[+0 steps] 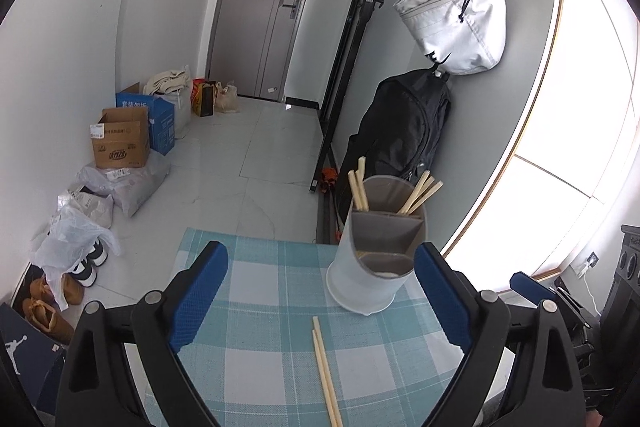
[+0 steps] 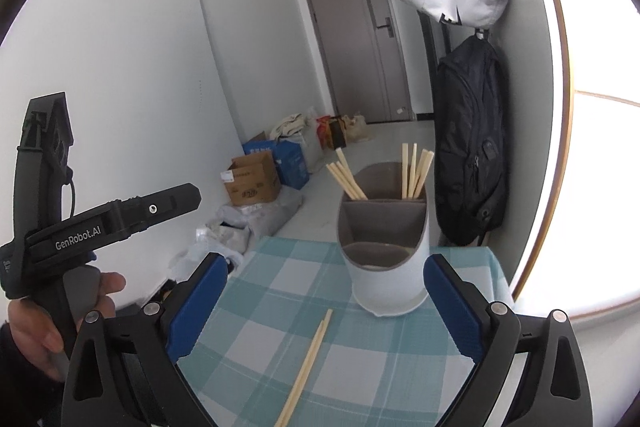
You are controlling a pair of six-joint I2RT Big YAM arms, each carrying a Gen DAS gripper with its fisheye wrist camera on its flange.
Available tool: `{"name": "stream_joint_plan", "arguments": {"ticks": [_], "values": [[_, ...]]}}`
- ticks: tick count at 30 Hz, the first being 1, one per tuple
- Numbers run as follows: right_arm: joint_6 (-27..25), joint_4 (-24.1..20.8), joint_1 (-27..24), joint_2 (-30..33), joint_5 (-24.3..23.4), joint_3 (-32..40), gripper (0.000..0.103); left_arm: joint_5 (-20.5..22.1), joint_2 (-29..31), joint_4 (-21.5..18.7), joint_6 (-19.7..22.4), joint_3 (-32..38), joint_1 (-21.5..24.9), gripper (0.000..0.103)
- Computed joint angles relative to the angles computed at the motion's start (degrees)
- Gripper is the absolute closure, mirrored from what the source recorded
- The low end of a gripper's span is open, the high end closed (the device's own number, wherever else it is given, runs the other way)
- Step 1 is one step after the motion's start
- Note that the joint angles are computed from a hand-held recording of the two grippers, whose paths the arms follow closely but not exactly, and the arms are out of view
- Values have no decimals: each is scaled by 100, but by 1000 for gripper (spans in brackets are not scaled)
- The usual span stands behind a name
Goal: Organize utensils
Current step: 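Withdraw both open grippers from the holder toward the last chopsticks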
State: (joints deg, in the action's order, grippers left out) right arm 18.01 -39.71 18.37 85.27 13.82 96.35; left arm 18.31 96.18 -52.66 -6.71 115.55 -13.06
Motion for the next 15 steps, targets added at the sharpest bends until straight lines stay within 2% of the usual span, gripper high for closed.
{"name": "stream_joint_plan", "arguments": {"ticks": [4,11,13,15], "values": [[37,-293,4,193,-143,88,4,87,16,-10,-42,-212,75,11],[238,-1554,-105,1008,-700,871,4,84,241,-212,-95,-201,233,12],[255,-1776,-129,1197,-842,1010,8,83,352,-380,-243,-82,309,12],[242,-1973,-143,1384,-1033,1132,23,286,452,-521,-382,40,405,12]]}}
